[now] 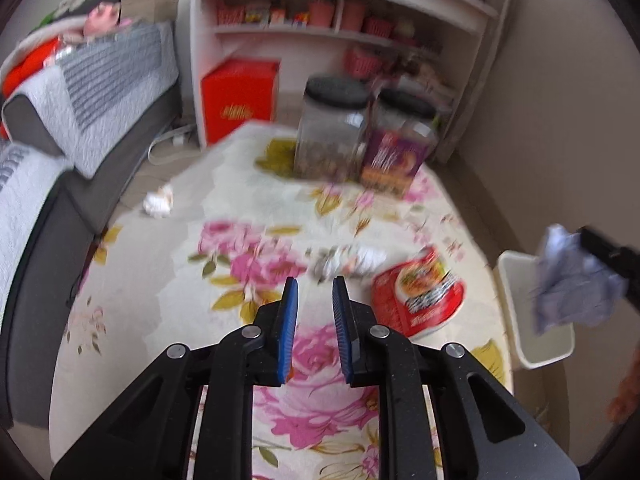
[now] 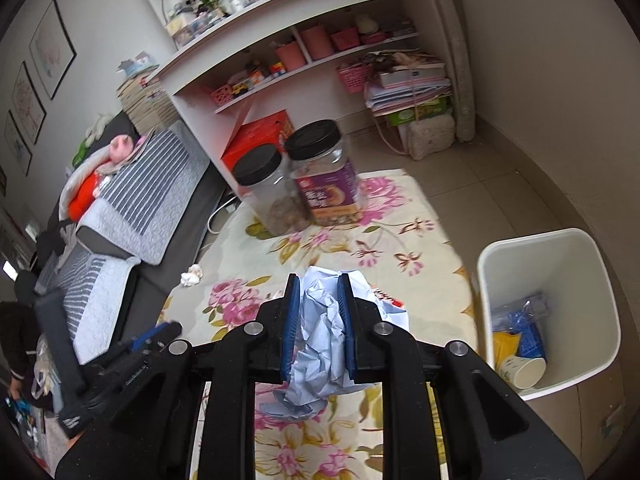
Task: Collect trash
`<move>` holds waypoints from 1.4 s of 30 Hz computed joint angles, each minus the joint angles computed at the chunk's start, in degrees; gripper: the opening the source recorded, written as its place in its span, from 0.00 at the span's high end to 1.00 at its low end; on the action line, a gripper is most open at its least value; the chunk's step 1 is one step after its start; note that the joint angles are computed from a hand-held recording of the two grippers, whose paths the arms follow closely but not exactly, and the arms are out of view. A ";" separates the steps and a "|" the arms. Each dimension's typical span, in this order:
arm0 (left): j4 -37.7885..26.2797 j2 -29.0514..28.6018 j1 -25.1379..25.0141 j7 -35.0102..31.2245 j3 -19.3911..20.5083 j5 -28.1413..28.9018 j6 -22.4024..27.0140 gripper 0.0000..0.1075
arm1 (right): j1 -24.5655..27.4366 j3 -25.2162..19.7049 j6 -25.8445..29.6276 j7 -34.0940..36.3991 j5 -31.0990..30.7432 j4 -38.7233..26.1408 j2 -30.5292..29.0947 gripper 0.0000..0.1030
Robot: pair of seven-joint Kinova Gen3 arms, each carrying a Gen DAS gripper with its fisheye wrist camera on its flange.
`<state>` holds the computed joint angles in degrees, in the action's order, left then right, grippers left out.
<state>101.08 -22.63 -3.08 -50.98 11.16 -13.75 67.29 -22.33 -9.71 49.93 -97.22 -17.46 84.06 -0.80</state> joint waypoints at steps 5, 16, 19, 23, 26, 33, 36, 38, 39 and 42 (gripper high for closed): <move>3.10 5.63 -0.10 -4.65 -9.91 9.17 0.84 0.53 | 1.05 0.89 0.78 1.90 -1.78 0.41 -0.26 0.82; 7.74 12.81 -2.38 -1.94 -9.45 7.04 -2.72 0.60 | 0.03 -0.15 1.77 0.57 -0.56 -1.00 1.66 0.82; 7.83 12.06 -1.91 -3.97 -10.57 8.19 -3.35 0.80 | -0.59 -0.56 1.77 -0.04 0.11 -1.53 2.13 0.82; 8.24 8.69 -2.16 -5.05 -11.06 8.57 -4.25 0.82 | -0.85 -0.67 1.78 0.39 -0.37 -1.72 2.31 0.82; 8.18 4.90 -2.98 -5.44 -11.18 8.48 -4.64 0.82 | -1.21 -0.87 1.45 0.27 -0.43 -1.73 2.19 0.82; 5.65 -0.24 -5.42 -0.89 -5.68 3.84 -5.80 0.82 | -1.96 -1.13 1.06 -0.90 0.77 -1.77 2.02 0.82; 4.54 -1.20 -6.37 2.20 -1.63 -0.01 -6.09 0.82 | -2.06 -1.05 0.72 -1.87 1.94 -1.62 1.86 0.82; 3.91 -2.01 -6.21 3.17 -0.31 -1.29 -5.97 0.82 | -1.62 -0.67 0.36 -1.66 1.79 -1.19 1.51 0.82; 3.53 -2.18 -6.03 3.43 0.11 -1.61 -5.94 0.82 | -1.31 -0.43 0.16 -1.68 1.77 -1.02 1.26 0.82; 2.84 -2.13 -5.54 4.33 1.12 -1.93 -6.08 0.82 | -0.08 0.45 -0.22 -0.95 0.85 -0.52 0.92 0.82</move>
<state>103.92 -24.76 -8.62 -46.65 12.28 -15.68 61.21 -22.41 -9.25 49.71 -98.16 -16.61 83.54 0.13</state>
